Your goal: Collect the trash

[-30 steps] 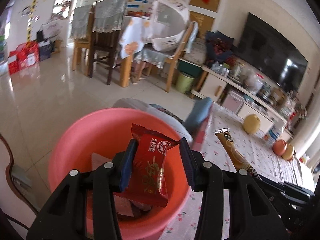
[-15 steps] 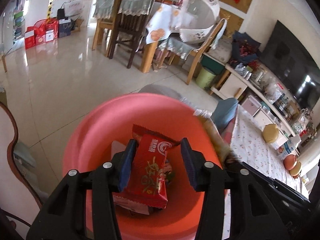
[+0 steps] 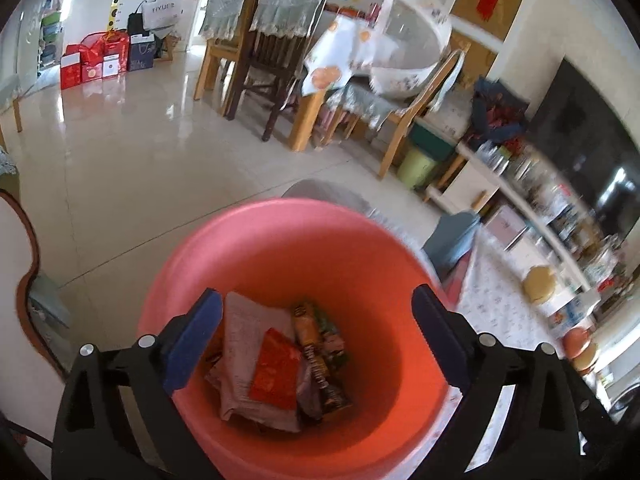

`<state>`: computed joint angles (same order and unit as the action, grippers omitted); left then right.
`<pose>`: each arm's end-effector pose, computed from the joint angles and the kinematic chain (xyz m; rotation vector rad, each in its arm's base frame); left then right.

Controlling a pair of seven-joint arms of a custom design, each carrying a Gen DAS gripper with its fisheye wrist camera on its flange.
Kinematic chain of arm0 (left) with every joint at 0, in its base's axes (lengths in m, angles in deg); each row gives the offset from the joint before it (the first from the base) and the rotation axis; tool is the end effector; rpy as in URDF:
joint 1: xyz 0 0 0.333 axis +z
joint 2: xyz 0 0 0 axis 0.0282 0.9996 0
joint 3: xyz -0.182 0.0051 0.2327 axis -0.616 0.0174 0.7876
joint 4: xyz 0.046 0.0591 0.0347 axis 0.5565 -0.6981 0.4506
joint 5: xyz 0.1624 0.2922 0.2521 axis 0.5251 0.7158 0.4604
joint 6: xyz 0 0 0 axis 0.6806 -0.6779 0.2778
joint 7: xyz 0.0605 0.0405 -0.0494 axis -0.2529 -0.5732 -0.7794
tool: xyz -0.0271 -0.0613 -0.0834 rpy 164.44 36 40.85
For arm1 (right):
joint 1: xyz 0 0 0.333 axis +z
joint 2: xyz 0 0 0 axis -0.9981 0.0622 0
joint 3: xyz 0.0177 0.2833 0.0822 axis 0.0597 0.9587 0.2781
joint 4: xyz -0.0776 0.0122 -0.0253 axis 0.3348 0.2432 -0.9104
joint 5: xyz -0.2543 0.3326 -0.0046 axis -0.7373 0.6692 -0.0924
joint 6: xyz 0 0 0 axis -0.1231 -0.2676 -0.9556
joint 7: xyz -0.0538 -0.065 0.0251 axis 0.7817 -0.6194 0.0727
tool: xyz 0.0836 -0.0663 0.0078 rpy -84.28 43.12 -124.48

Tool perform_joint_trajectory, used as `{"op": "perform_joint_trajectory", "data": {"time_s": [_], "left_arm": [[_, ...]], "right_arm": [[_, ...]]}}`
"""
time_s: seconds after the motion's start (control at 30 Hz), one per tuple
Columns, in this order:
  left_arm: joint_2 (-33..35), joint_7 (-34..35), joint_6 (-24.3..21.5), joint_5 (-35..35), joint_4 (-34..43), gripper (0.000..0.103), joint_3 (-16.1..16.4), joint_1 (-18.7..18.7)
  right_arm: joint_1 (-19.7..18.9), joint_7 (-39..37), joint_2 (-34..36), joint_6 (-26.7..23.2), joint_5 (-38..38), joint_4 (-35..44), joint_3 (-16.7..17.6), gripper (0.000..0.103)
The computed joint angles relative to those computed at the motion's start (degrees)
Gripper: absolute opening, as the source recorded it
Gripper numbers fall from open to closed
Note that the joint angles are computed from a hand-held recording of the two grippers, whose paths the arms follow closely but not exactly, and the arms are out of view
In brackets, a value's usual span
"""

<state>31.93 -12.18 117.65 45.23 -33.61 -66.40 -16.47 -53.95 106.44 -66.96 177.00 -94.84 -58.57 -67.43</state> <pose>0.4595 -0.3647 0.4821 -2.1295 1.2083 -0.9997 0.4758 0.4251 0.4569 -1.7028 1.3968 -0.4118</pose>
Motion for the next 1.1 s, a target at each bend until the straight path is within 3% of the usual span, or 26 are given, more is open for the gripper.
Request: {"op": "perform_joint_trajectory", "data": {"time_s": [0.1, 0.23, 0.37, 0.47, 0.63, 0.8, 0.9, 1.1], "left_arm": [[-0.3, -3.4, -0.4, 3.2, 0.2, 0.099, -0.6, 0.0], [1.8, -1.7, -6.3, 6.7, 3.7, 0.099, -1.8, -1.6], [4.2, 1.1, -11.9, 11.0, 7.0, 0.099, -2.3, -4.5], [5.3, 1.1, -16.6, 14.7, 8.6, 0.099, -2.4, -6.9], [8.0, -0.1, -20.6, 20.1, 11.5, 0.099, -2.1, -10.3], [9.0, -3.5, -19.1, 23.6, 12.0, 0.099, -1.5, -12.6], [11.2, -0.1, -20.6, 24.2, 14.6, 0.099, -1.4, -14.2], [15.7, 6.4, -20.4, 24.4, 19.7, 0.099, -0.3, -17.9]], "right_arm": [[0.1, 3.2, -2.5, -2.8, -7.3, -1.8, -0.3, 0.098], [-2.2, 1.2, -6.1, -6.7, -6.2, -6.1, 2.4, 0.098], [-4.1, 4.5, -9.7, -12.1, -9.7, -9.6, 5.0, 0.098], [-6.2, 8.6, -13.1, -12.8, -12.5, -13.4, 6.5, 0.098], [-9.5, 14.3, -19.2, -14.5, -16.2, -19.3, 9.1, 0.098], [-12.7, 18.4, -25.3, -14.7, -17.6, -24.8, 11.3, 0.098], [-14.6, 22.4, -28.8, -14.4, -19.7, -28.0, 12.6, 0.098], [-16.8, 20.2, -34.8, -12.5, -15.6, -34.1, 13.1, 0.098]]}}
